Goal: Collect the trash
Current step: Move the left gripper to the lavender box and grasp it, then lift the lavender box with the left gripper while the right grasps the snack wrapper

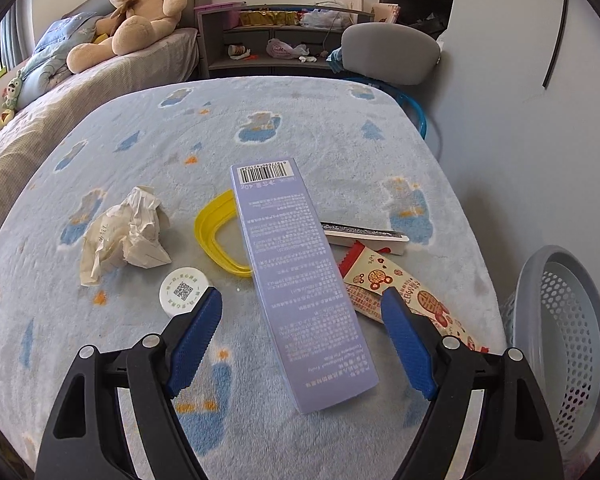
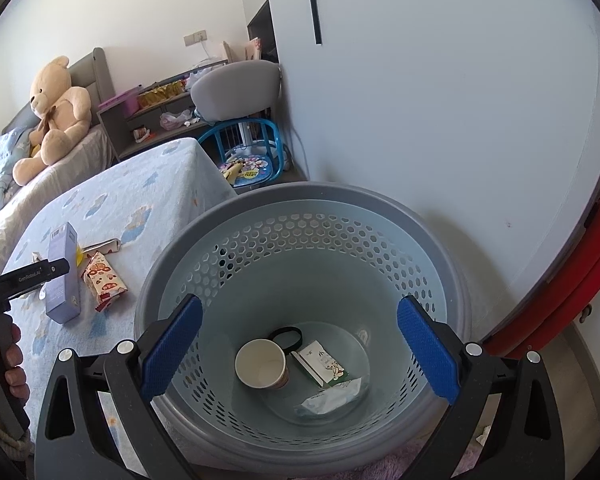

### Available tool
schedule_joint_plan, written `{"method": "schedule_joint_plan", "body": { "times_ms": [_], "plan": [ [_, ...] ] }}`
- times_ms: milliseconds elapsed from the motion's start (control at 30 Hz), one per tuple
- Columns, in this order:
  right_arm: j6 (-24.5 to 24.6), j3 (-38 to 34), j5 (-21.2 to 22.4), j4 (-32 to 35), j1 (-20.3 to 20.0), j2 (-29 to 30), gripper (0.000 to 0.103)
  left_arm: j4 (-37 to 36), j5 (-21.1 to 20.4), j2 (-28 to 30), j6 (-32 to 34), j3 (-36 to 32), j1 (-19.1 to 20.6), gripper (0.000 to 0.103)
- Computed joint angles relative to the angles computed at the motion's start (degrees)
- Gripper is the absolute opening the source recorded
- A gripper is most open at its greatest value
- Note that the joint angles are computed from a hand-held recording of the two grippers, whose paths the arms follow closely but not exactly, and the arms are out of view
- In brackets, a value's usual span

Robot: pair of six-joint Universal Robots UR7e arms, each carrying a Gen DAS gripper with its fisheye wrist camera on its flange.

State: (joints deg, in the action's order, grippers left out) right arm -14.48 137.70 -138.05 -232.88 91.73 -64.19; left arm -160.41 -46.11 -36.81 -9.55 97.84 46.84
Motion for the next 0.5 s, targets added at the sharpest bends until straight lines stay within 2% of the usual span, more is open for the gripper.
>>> {"method": "schedule_joint_plan", "body": {
  "times_ms": [300, 367, 500],
  "plan": [
    [-0.2, 0.1, 0.5, -0.2, -0.3, -0.1, 0.096, 0.1, 1.3, 1.9, 0.9, -2.0, 0.8, 0.076],
    [-0.3, 0.1, 0.5, -0.2, -0.3, -0.1, 0.096, 0.0, 1.0, 2.0, 1.3, -2.0, 0.9, 0.059],
    [-0.9, 0.0, 0.3, -0.6, 0.0, 0.2, 0.096, -0.8, -0.7, 1.3, 1.7, -0.9, 1.1, 0.051]
  ]
}}
